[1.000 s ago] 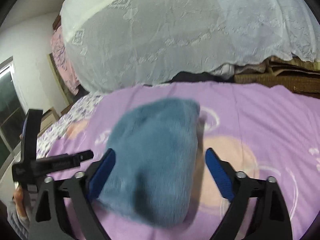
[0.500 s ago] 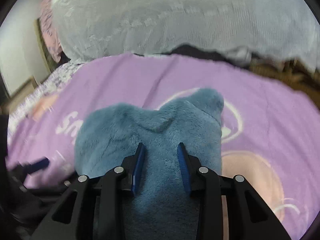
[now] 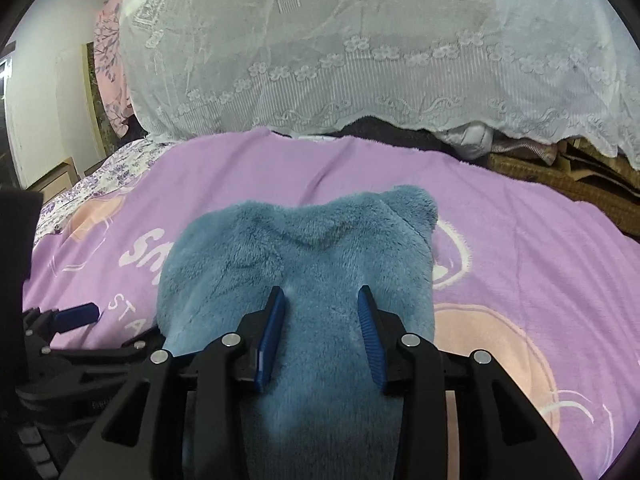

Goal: Fold small clothes
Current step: 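Grasp the folded blue jacket bundle with the right tool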

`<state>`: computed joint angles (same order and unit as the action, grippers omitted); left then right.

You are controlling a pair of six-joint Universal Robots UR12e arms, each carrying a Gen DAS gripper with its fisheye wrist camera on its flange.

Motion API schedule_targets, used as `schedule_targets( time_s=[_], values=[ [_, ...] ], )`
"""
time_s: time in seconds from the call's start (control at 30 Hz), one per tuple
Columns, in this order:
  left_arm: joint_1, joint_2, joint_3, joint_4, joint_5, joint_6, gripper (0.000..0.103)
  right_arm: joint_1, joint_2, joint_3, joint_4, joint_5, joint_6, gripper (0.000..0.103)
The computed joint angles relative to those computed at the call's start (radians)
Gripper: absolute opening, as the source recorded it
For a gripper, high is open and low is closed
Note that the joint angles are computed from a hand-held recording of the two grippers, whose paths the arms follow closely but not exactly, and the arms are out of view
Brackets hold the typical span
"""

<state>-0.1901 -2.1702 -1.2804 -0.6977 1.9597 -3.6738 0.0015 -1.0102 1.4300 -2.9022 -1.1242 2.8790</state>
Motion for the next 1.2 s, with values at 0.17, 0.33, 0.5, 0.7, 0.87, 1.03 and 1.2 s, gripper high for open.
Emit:
schedule_targets(
  time_s=[0.17, 0.33, 0.5, 0.7, 0.87, 1.03, 1.2],
  values=[
    [-0.003, 0.004, -0.01, 0.015, 0.009, -0.001, 0.099, -0.008, -0.009, 0.017, -0.01, 0.01, -0.004, 0.041],
    [-0.008, 0.014, -0.027, 0.024, 0.02, -0.009, 0.099, -0.022, -0.032, 0.056, -0.021, 0.035, 0.003, 0.042],
    [-0.01, 0.03, -0.05, 0.032, 0.021, -0.019, 0.099, -0.035, -0.061, 0.101, -0.032, 0.058, -0.007, 0.044],
    [-0.012, 0.041, -0.068, 0.038, 0.022, -0.027, 0.099, -0.052, -0.096, 0.152, -0.036, 0.081, -0.019, 0.045],
    [-0.013, 0.064, -0.098, 0.049, 0.01, -0.042, 0.099, -0.064, -0.119, 0.183, -0.028, 0.094, -0.025, 0.048],
    [-0.016, 0.094, -0.141, 0.079, -0.019, -0.049, 0.099, -0.071, -0.123, 0.188, -0.005, 0.11, -0.022, 0.05],
    [-0.023, 0.076, -0.121, 0.051, 0.007, -0.017, 0.099, -0.07, -0.12, 0.183, 0.004, 0.11, -0.026, 0.051]
  ],
)
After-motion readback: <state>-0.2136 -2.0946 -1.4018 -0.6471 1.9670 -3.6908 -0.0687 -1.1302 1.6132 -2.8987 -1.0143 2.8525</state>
